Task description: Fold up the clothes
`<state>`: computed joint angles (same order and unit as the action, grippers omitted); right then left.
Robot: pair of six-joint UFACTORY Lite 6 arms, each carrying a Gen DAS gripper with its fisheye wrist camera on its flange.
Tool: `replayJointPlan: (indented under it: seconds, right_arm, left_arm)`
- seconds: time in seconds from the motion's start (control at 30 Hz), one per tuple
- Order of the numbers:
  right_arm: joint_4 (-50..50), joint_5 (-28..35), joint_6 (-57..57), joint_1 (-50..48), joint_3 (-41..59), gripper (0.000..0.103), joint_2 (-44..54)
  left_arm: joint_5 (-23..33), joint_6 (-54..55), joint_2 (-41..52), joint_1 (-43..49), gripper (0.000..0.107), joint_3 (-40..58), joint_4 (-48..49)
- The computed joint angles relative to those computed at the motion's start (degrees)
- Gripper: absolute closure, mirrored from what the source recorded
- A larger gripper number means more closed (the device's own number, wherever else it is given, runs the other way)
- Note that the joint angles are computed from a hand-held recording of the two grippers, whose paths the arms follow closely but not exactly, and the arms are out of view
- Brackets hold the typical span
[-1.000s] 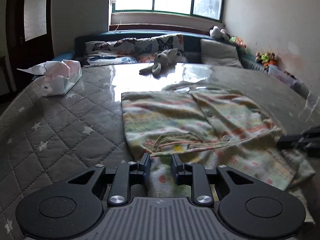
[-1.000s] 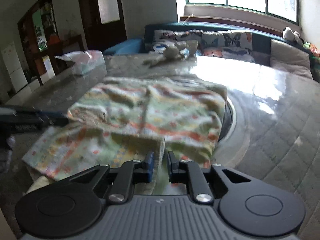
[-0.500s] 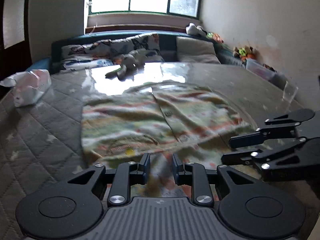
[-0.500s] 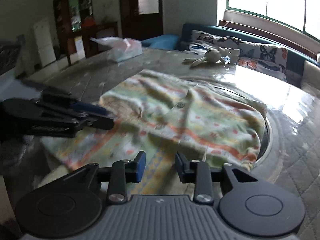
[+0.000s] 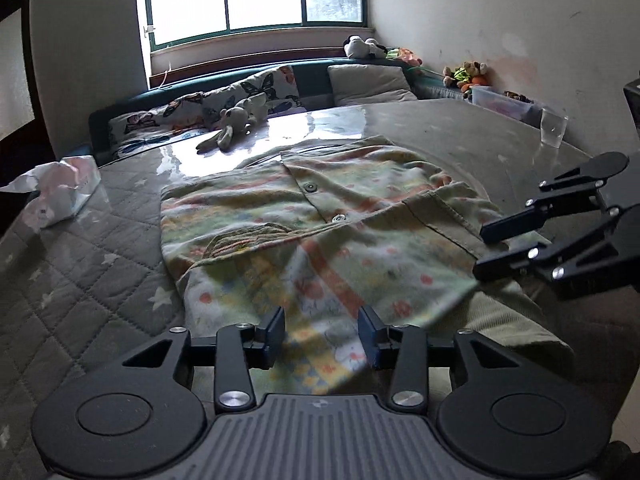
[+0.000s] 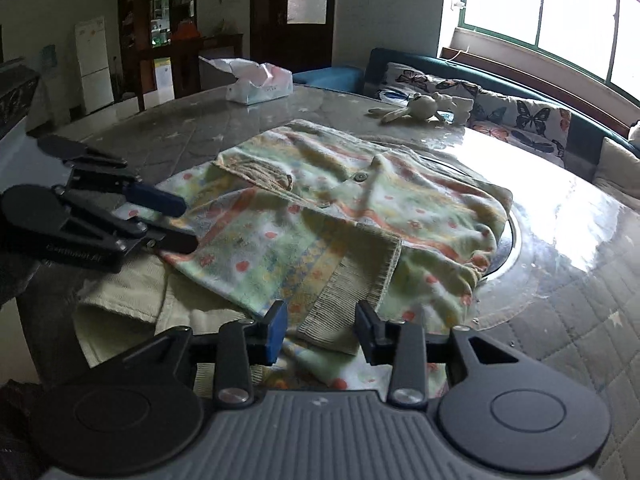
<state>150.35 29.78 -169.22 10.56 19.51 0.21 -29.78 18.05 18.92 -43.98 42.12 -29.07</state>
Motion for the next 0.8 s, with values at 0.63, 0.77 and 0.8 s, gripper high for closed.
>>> replayJointPlan:
  seconds: [0.63,0.77,0.8]
  right_arm:
    - [-7.66,-7.74,-0.95,-1.07,-15.24,0.046,-21.42]
    - [-4.91,-7.84,-4.29,0.33,-17.32,0.04,-23.65]
    - [-4.94,-7.78,-4.61,0.5,-17.77,0.04,-24.29]
  left_arm:
    - [-13.25,15.87,-6.09,-13.27,0.063,-14.11,-3.87]
    - [-14.79,14.41,-3.79,-12.83,0.063,-12.08,-0.67]
    - [-15.19,13.73,-3.85,-12.5,0.063,-12.02,0.57]
